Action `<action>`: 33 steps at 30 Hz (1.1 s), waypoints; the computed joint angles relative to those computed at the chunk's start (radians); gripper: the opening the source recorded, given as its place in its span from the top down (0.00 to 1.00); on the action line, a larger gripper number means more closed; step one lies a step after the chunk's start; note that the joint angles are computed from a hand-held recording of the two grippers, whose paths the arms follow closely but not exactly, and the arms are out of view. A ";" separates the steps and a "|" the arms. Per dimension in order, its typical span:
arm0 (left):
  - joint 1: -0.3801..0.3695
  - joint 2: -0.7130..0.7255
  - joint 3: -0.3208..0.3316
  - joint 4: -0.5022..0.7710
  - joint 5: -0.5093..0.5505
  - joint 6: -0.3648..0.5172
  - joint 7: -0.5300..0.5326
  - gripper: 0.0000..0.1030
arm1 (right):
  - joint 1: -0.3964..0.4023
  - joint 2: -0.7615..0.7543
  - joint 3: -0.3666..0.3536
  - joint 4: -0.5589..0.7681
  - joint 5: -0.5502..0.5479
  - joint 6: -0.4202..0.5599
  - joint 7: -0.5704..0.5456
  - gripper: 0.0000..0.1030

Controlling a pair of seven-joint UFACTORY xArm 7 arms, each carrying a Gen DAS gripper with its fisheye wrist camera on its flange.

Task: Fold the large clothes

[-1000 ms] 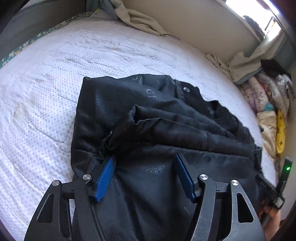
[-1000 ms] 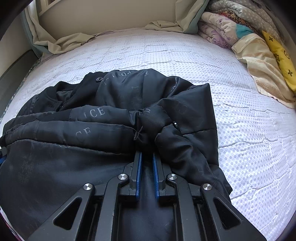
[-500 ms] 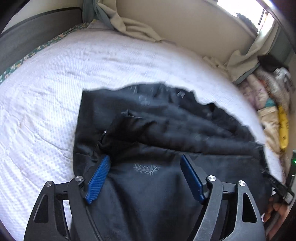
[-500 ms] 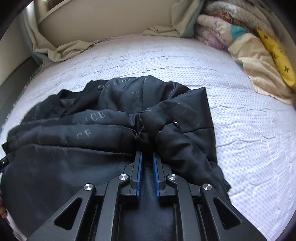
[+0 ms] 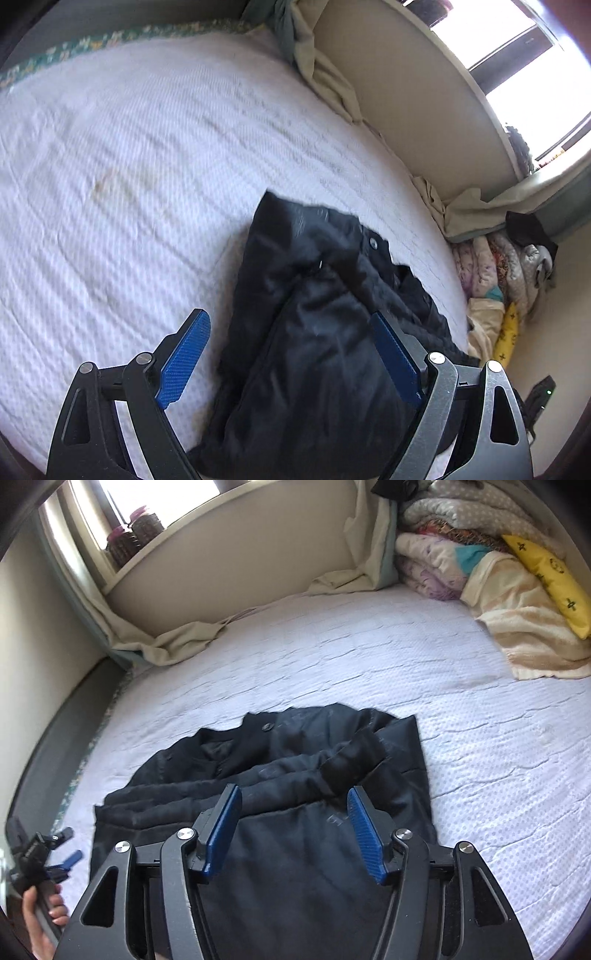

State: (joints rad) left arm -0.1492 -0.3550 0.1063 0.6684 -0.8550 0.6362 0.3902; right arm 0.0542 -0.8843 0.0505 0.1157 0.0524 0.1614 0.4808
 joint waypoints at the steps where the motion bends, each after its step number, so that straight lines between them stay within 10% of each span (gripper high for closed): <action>1: 0.002 -0.001 0.011 -0.003 0.000 0.028 0.007 0.12 | 0.012 0.004 -0.012 0.000 0.003 0.001 -0.007 0.43; 19: 0.076 -0.244 0.157 -0.341 -0.320 0.326 0.085 0.11 | 0.001 -0.207 -0.063 -0.096 0.048 0.124 -0.021 0.40; 33: 0.002 -0.129 -0.048 -0.297 -0.669 0.082 0.234 0.08 | -0.066 -0.432 -0.101 -0.152 0.069 0.264 -0.052 0.39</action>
